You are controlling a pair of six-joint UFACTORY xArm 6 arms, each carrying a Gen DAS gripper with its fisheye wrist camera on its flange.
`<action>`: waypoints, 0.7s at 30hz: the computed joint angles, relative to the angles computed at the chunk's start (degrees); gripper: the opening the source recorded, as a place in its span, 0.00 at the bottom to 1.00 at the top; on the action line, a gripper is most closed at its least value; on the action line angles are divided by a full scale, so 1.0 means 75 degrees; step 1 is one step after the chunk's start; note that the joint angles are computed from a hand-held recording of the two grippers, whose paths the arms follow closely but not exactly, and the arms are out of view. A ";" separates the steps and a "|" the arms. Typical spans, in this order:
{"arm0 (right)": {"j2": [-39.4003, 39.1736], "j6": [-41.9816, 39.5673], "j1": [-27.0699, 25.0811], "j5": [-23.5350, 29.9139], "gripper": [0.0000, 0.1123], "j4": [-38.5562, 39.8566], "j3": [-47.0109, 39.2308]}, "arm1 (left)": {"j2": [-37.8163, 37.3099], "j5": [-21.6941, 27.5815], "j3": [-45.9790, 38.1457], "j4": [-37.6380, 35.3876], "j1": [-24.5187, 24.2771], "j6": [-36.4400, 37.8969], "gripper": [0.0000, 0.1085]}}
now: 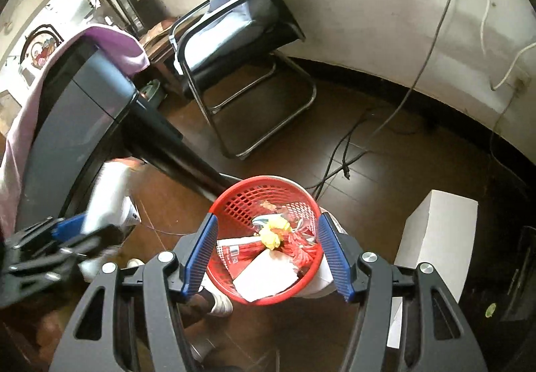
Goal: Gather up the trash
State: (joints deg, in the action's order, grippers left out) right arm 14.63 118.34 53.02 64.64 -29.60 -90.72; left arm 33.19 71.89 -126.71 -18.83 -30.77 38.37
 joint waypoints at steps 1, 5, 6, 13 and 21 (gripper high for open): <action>0.0044 -0.0039 0.0014 0.0050 0.54 0.0017 -0.0095 | -0.0051 -0.0149 0.0149 0.0102 -0.0053 -0.0006 0.71; 0.0242 -0.0314 0.0067 0.0216 0.55 0.0068 -0.0479 | -0.0176 -0.0461 0.0514 0.0222 -0.0087 -0.0004 0.78; 0.0286 -0.0381 0.0081 0.0249 0.55 0.0073 -0.0574 | -0.0283 -0.0561 0.0701 0.0245 -0.0053 0.0000 0.79; 0.0859 -0.0974 0.0343 0.0966 0.56 0.0188 -0.1786 | -0.1158 -0.1176 0.1895 0.0326 0.0224 -0.0154 0.83; 0.1623 -0.1348 0.0893 0.2803 0.66 0.0363 -0.3611 | -0.2650 -0.2260 0.3737 0.0217 0.0504 0.0105 0.87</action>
State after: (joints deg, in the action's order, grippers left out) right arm 26.80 108.23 59.72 85.66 -26.87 -117.81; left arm 13.32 54.94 -98.68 -17.20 -26.99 39.16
